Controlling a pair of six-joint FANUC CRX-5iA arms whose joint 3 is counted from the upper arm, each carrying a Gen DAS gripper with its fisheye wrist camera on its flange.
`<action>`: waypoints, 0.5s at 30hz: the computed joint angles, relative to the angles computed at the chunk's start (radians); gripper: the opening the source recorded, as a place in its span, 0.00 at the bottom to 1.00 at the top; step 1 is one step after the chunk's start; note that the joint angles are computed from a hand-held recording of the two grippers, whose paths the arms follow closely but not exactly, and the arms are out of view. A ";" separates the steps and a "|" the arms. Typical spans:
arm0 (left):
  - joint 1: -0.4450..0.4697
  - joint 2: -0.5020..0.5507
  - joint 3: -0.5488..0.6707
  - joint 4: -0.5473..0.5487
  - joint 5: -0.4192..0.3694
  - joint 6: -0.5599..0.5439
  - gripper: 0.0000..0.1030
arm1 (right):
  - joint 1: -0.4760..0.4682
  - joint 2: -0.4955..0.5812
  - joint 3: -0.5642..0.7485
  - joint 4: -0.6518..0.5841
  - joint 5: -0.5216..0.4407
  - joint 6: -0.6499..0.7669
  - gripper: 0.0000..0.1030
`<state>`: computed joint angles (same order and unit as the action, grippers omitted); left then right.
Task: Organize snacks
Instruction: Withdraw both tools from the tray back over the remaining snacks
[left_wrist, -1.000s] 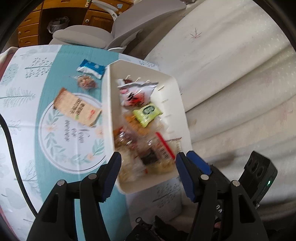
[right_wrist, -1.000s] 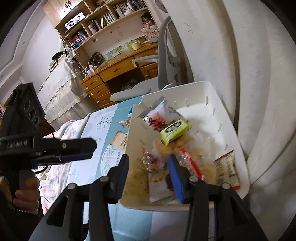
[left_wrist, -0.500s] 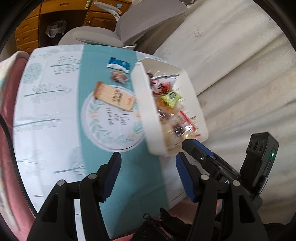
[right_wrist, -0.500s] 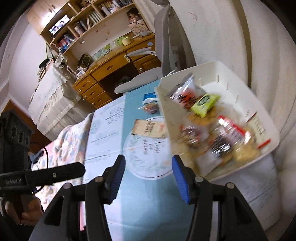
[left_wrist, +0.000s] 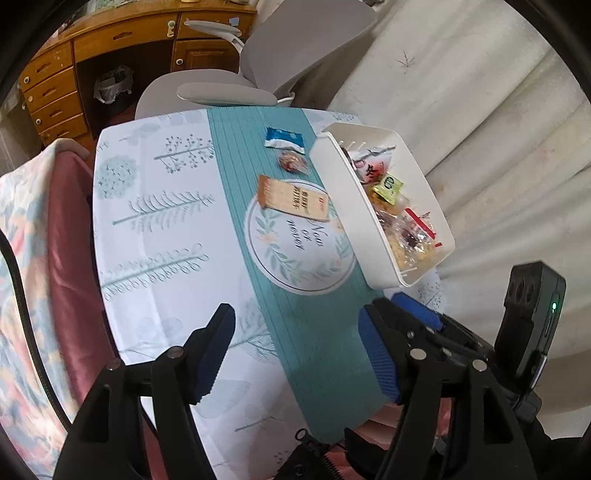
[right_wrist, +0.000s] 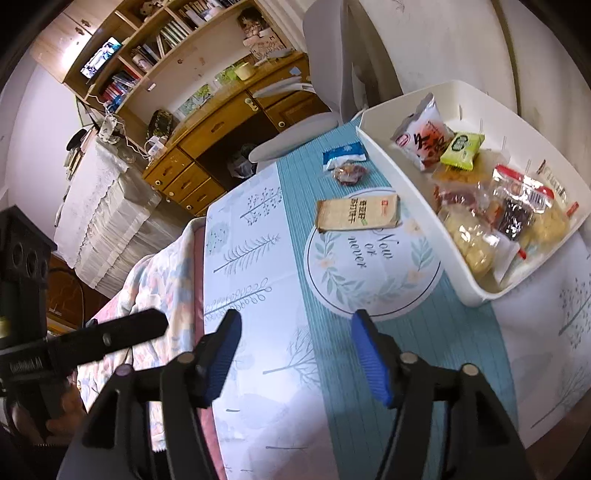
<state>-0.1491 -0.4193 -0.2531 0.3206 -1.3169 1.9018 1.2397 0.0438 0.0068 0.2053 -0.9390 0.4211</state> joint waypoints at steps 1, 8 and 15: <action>0.010 0.005 0.004 0.001 -0.005 -0.009 0.70 | 0.002 0.005 0.002 0.004 -0.001 -0.010 0.62; 0.057 0.077 0.060 -0.001 -0.005 -0.096 0.76 | -0.014 0.051 0.026 0.029 -0.010 -0.063 0.69; 0.061 0.210 0.155 -0.039 -0.008 -0.176 0.77 | -0.062 0.120 0.058 0.046 0.017 -0.083 0.72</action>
<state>-0.0880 -0.2097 -0.0978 0.2820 -1.3247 1.7257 1.1780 0.1637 0.0651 0.2512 -0.9224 0.3378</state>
